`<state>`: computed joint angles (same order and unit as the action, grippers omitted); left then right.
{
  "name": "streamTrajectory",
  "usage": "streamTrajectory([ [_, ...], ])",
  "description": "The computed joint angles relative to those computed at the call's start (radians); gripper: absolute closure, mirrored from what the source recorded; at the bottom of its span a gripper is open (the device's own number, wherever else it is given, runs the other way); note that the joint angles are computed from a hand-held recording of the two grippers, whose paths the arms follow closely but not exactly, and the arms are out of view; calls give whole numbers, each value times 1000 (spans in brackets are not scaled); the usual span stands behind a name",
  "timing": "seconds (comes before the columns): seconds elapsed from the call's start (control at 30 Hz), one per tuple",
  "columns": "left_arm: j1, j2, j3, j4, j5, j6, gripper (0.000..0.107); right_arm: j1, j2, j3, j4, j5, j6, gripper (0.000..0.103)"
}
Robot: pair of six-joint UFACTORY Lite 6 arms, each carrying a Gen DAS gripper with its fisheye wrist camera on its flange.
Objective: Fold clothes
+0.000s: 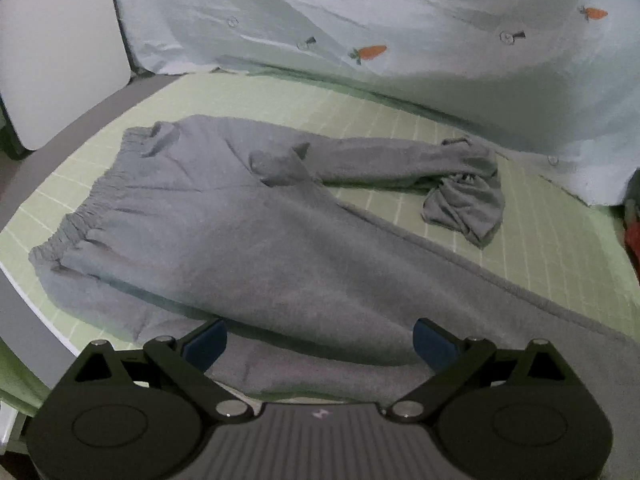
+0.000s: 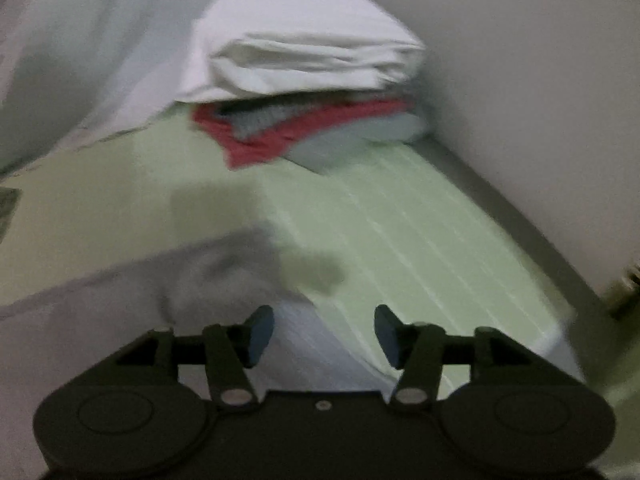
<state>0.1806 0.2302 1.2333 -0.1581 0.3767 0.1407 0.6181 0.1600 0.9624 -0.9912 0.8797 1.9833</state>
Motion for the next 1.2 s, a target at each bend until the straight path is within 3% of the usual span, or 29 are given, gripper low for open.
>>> streamTrajectory([
  [0.03, -5, 7, 8, 4, 3, 0, 8, -54, -2, -18, -42, -79, 6, 33],
  [0.13, -31, 17, 27, 52, 7, -41, 8, -207, 46, -38, -178, -299, 73, 32],
  [0.27, -58, 25, 45, 133, 13, -126, 8, -330, 188, 69, -212, -435, -16, 36],
  [0.3, -60, 24, 46, 156, 15, -150, 8, -340, 204, 98, -209, -441, -68, 46],
  [0.33, -63, 22, 46, 178, 17, -175, 8, -350, 221, 128, -204, -448, -121, 74],
  [0.37, -62, 20, 47, 199, 20, -195, 8, -360, 238, 159, -197, -455, -176, 96],
  [0.43, -53, 14, 46, 223, 23, -215, 8, -378, 273, 220, -194, -470, -272, 99],
  [0.5, -40, 19, 61, 250, 32, -249, 8, -378, 294, 281, -319, -382, -207, 99],
  [0.57, -23, 27, 76, 260, 36, -265, 8, -376, 289, 301, -451, -278, -22, 98],
  [0.6, -15, 32, 83, 262, 37, -270, 8, -376, 292, 319, -454, -220, 29, 92],
  [0.67, 3, 46, 96, 267, 42, -279, 8, -370, 318, 357, -373, -165, 6, 35],
  [0.73, 19, 58, 104, 280, 53, -294, 8, -358, 336, 385, -262, -137, -82, 34],
  [0.83, 77, 72, 100, 243, 66, -273, 8, -275, 265, 261, -220, -160, -14, 29],
  [1.03, 199, 142, 133, 169, 97, -226, 8, -30, 134, 35, -105, -186, 356, 28],
  [1.2, 269, 276, 242, 51, 146, -121, 10, 159, 156, 51, -26, -136, 561, 29],
])
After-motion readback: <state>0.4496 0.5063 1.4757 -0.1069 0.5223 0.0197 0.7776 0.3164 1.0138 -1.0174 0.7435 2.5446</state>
